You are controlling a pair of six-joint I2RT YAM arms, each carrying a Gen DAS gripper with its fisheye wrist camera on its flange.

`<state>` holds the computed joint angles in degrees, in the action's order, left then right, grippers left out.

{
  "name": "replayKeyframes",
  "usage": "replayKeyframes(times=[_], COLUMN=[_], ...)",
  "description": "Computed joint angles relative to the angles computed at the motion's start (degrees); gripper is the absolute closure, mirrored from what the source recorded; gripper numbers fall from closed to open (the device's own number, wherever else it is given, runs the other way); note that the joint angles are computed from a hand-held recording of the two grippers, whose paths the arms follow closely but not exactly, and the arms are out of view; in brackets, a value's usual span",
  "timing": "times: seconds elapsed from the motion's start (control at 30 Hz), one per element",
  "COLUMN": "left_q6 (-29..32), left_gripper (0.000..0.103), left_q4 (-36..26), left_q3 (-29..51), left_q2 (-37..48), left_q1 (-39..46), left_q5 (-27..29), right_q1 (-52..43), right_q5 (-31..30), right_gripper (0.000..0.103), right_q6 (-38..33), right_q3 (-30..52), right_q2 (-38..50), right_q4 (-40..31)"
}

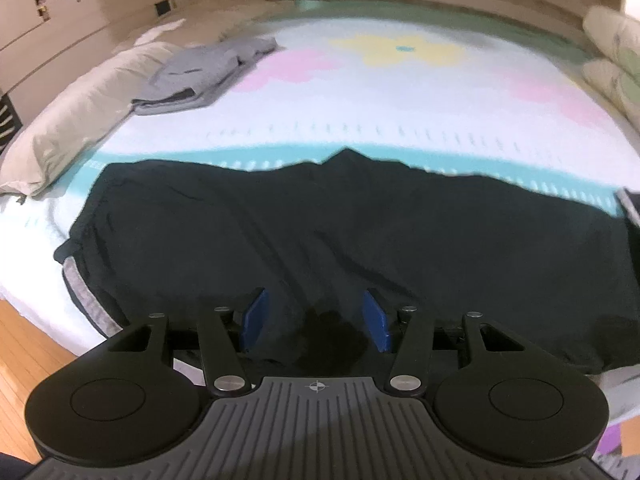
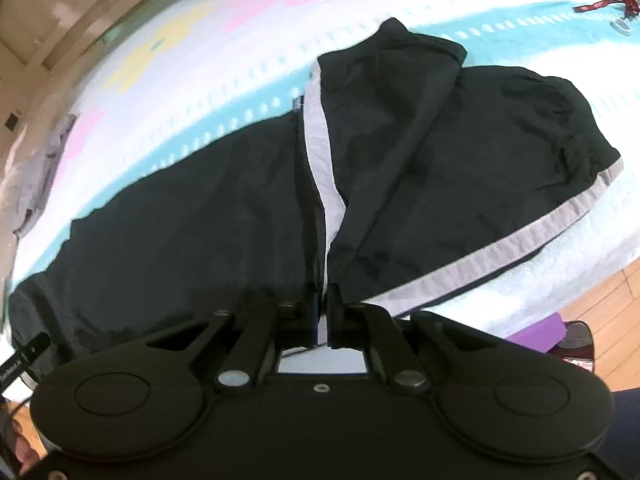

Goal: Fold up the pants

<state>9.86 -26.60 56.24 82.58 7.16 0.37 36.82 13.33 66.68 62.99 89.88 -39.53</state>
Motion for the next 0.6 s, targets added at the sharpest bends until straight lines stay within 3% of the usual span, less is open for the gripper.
replayKeyframes(times=[0.13,0.2,0.27,0.3,0.47,0.6], left_q6=[2.18,3.32,3.70,4.12,1.33,-1.79], left_gripper=[0.052,0.052,0.053,0.053,0.053,0.053], left_q4=[-4.10,-7.91,-7.45,-7.95,-7.02,-6.52], left_q3=[1.98,3.99,3.15,3.39,4.37,8.17], left_q2=[4.24,7.70,7.03,6.50,2.13,4.95], left_q1=[-1.53,-1.66,-1.64,-1.63,-1.15,-4.26], left_q5=[-1.90,-2.18,-2.28,-2.16,1.20,1.18], right_q1=[-2.42,-2.78,-2.80,-2.27,-2.09,-4.35], right_q5=[-3.48,-3.59,-2.83,-1.60,5.79,10.64], right_gripper=[0.095,0.087,0.055,0.051,0.050,0.050], right_q6=[-0.79,-1.70,-2.88,-2.62,-3.06,-7.99], right_q3=[0.41,1.98,5.16,6.67,10.10,16.00], right_q2=[3.50,4.45,5.33,5.72,3.15,6.84], right_q4=[0.96,-0.32,-4.25,-6.44,-10.26,-10.56])
